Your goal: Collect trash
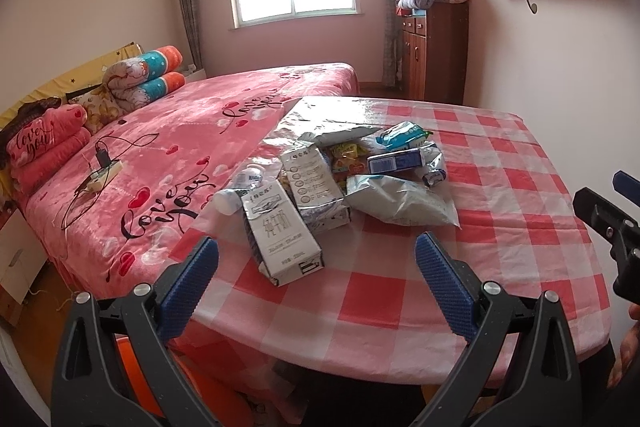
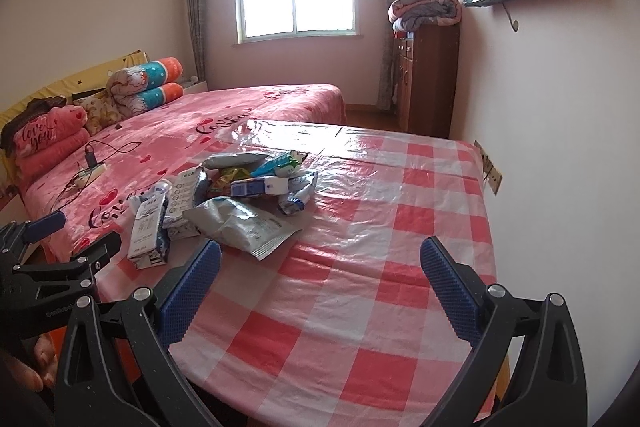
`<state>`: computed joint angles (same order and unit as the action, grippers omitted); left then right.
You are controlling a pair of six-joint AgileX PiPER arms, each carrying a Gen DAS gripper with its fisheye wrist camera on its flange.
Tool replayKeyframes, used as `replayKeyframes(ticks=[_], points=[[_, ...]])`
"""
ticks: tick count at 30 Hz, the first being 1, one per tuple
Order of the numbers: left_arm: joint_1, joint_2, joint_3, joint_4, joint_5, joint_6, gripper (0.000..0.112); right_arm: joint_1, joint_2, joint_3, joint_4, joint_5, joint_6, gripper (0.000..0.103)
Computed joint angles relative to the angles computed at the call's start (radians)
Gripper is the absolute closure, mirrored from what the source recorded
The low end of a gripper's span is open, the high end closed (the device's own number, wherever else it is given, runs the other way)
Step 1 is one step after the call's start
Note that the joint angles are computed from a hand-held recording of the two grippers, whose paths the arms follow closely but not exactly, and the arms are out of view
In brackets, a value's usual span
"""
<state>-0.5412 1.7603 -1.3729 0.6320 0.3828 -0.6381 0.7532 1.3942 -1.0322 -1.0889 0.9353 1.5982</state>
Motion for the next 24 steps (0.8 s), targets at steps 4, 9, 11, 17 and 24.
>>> replayKeyframes(ticks=[4,9,11,17,24], points=[[0.040,-0.017,0.012,-0.086,-0.010,0.073,0.013,0.003,-0.019,0.010,0.037,-0.040,-0.018,0.004],[0.088,-0.016,0.011,-0.076,-0.008,0.102,0.013,-0.027,-0.036,0.027,0.097,-0.151,-0.095,0.004],[0.125,-0.004,-0.013,-0.244,-0.001,0.264,0.013,-0.044,-0.034,0.030,0.122,-0.202,-0.136,0.004],[0.215,0.065,-0.122,-0.616,0.091,0.558,0.013,-0.123,-0.002,0.018,0.240,-0.356,-0.313,0.004],[0.210,0.135,-0.219,-0.599,0.148,0.511,0.013,-0.239,0.080,-0.050,0.439,-0.449,-0.551,0.004]])
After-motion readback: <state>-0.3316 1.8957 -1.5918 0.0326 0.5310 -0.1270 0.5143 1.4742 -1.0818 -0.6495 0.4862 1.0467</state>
